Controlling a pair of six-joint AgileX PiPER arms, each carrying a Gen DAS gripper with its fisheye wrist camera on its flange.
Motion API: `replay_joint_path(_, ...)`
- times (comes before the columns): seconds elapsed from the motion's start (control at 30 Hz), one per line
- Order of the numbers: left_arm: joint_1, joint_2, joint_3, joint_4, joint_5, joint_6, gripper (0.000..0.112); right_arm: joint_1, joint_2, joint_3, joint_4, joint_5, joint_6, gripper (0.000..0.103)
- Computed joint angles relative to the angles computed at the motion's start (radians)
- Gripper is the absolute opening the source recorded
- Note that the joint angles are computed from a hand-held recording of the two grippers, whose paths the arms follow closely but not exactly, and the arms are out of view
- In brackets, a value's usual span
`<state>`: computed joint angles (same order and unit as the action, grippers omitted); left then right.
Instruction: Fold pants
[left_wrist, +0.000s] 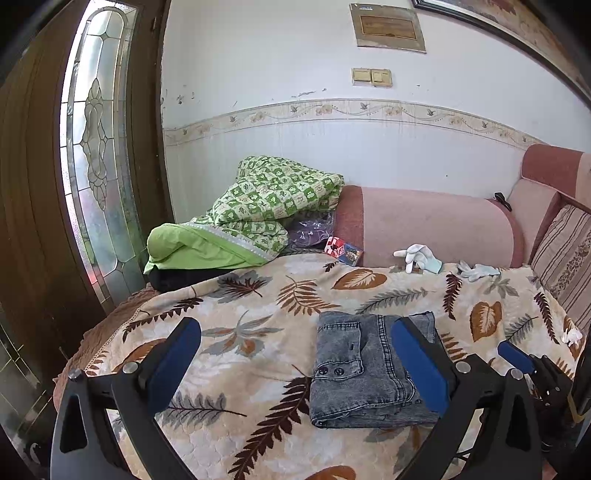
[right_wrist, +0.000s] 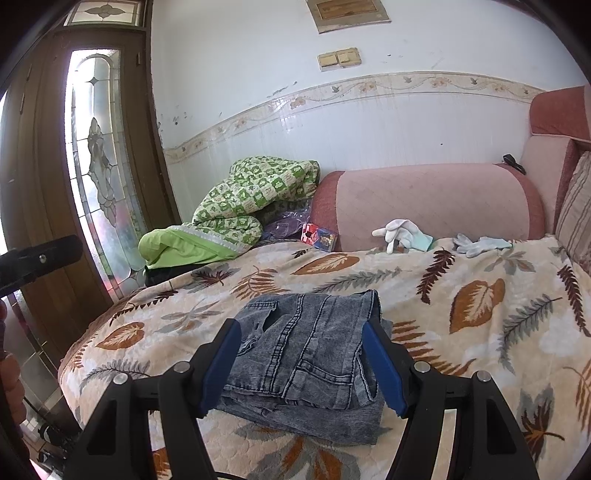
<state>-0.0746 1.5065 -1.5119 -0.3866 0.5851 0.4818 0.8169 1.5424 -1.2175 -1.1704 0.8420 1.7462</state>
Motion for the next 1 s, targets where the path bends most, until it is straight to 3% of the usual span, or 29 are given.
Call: replay_joint_path(1.0,-0.006,0.028,-0.013,0.032,-0.003,-0.01,0.103,-0.017,0.022,-0.009,0.033,-0.029,-0.031,0.072)
